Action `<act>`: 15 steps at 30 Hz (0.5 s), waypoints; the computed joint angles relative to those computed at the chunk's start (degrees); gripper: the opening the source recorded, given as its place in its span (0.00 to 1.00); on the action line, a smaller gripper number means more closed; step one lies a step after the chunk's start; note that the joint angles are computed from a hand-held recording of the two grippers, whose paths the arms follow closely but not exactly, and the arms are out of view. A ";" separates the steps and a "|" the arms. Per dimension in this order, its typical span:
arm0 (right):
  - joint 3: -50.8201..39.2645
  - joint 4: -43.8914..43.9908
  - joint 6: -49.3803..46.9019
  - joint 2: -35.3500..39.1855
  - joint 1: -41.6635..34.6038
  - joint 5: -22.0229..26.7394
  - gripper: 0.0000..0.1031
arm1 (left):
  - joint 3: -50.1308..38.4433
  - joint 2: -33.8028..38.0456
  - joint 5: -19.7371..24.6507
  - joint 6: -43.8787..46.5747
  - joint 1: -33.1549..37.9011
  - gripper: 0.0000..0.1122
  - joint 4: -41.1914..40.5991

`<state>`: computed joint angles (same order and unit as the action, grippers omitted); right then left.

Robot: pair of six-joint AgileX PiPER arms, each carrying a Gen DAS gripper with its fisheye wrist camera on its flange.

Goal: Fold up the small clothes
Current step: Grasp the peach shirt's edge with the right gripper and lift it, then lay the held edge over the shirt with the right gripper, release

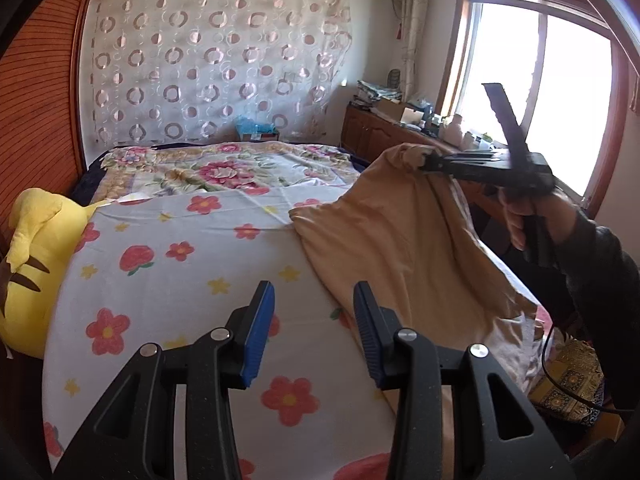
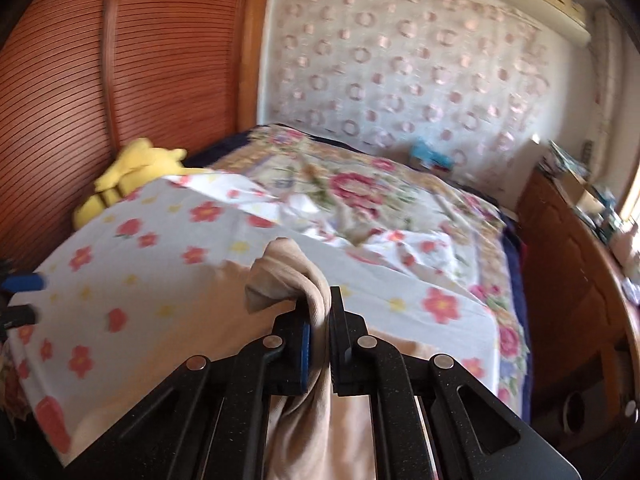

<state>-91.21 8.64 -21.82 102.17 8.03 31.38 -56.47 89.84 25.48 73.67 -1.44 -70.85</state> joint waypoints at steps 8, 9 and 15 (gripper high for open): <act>-1.29 -0.76 9.28 6.03 -4.06 1.49 0.07 | -0.93 1.79 -1.51 -0.75 -3.90 0.37 1.75; 0.49 1.14 7.76 5.25 -4.13 0.35 0.07 | -1.06 1.95 -2.07 -1.02 -4.40 0.37 2.15; 5.25 1.21 6.76 1.48 -4.27 -1.11 0.28 | -1.43 1.94 -2.53 -4.32 -5.69 0.37 4.50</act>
<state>-85.96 9.85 -15.06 103.66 3.76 30.27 -57.91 91.78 22.95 69.36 -7.14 -66.35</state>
